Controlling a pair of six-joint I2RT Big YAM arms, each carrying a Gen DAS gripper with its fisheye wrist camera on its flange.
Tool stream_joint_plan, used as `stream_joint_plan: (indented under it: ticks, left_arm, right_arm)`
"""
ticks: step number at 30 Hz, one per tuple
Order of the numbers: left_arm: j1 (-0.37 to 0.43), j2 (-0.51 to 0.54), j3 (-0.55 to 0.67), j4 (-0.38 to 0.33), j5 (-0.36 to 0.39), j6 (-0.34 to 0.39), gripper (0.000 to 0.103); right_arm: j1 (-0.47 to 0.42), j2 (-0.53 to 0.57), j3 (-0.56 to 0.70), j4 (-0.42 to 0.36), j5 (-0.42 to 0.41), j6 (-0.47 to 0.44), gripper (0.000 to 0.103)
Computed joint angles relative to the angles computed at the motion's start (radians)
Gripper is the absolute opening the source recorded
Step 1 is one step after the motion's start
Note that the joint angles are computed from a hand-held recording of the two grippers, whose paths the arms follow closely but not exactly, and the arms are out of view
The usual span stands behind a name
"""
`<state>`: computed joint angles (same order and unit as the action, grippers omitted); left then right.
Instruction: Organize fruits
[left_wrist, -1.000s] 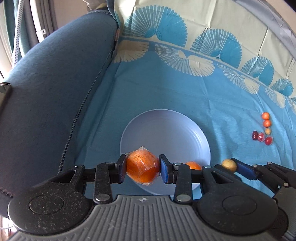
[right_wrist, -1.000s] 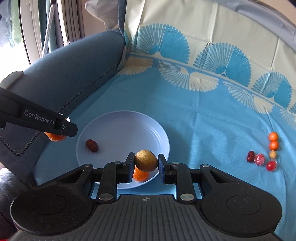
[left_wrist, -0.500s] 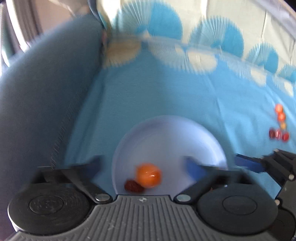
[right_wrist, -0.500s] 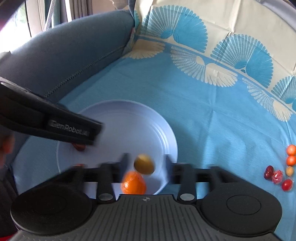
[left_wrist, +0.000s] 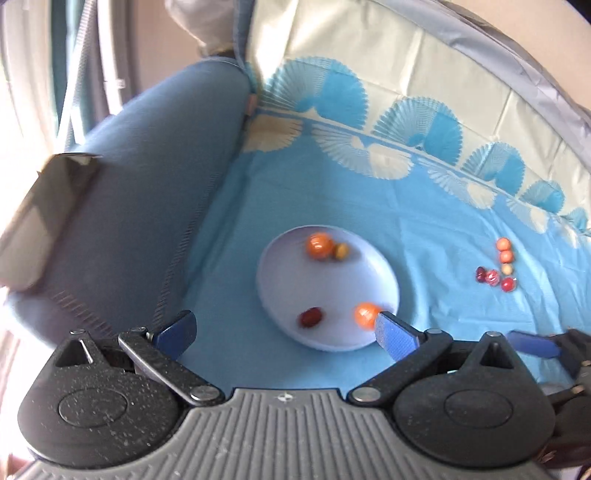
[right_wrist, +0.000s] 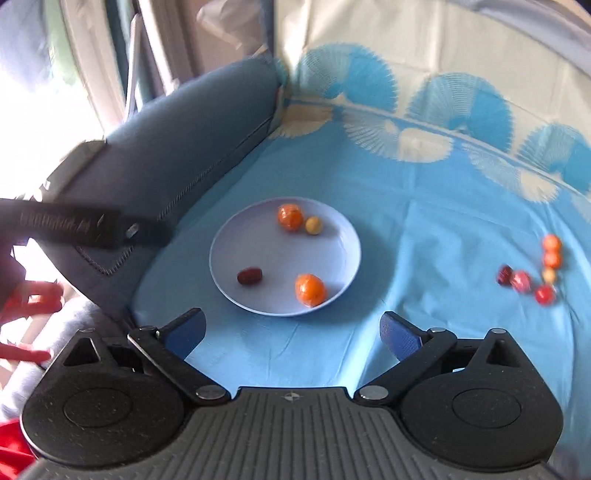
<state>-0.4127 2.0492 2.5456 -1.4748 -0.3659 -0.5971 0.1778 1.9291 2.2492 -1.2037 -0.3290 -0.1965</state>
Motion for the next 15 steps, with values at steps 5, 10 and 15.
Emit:
stream_joint_plan:
  ticks: [5,10,15]
  left_arm:
    - [-0.045,-0.057,-0.027,-0.046,-0.108,-0.002,0.103]
    - [-0.086,-0.113,-0.071,-0.029,-0.149,0.045,0.103]
    - [-0.119,-0.134,-0.057,-0.067,-0.128,-0.002,0.103]
  right_arm:
    - [-0.016,-0.123,-0.136,0.066,-0.050,0.030,0.101]
    - [-0.019,-0.243,-0.279,0.169,-0.040,0.030,0.102]
    - [-0.036,-0.336,-0.388,0.234,-0.044,0.060,0.102]
